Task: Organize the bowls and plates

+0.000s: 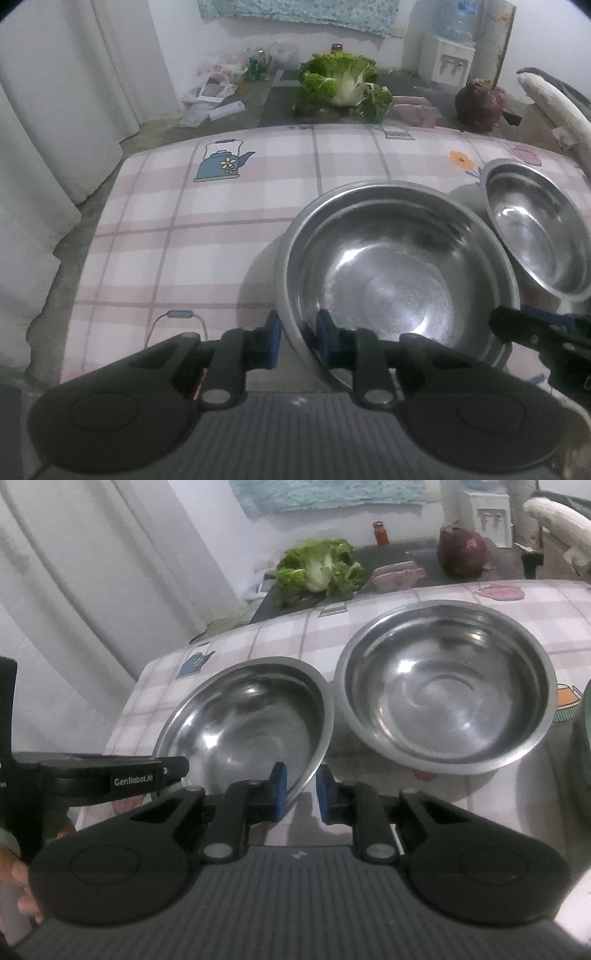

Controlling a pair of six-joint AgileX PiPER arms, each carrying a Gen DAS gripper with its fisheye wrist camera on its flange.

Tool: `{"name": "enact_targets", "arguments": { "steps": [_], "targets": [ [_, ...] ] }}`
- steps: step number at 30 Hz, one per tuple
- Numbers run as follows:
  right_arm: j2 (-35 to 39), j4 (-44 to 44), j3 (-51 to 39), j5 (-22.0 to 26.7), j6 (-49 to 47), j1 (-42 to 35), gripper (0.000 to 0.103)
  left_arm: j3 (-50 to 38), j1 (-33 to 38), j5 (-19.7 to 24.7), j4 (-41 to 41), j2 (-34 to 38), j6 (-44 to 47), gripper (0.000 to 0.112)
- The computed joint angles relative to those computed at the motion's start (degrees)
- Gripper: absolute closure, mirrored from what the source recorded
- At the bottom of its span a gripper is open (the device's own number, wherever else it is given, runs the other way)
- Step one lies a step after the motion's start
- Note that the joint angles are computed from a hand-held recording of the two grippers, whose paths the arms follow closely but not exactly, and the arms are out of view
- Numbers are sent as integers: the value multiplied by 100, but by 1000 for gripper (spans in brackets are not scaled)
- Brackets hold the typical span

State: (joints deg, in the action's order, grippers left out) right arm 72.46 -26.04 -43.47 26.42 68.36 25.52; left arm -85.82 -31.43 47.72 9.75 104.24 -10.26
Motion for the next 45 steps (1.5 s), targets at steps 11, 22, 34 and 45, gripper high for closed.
{"name": "enact_targets", "arguments": {
  "steps": [11, 22, 34, 45],
  "targets": [
    [-119, 549, 24, -31, -886, -94, 83, 382, 121, 8, 19, -366, 176, 79],
    [-46, -203, 52, -24, -96, 32, 92, 175, -16, 11, 340, -125, -40, 92],
    [50, 153, 22, -187, -470, -113, 92, 19, -149, 287, 566, 60, -244, 84],
    [-73, 249, -32, -75, -648, -52, 92, 216, -210, 191, 723, -242, -469, 89]
  ]
}}
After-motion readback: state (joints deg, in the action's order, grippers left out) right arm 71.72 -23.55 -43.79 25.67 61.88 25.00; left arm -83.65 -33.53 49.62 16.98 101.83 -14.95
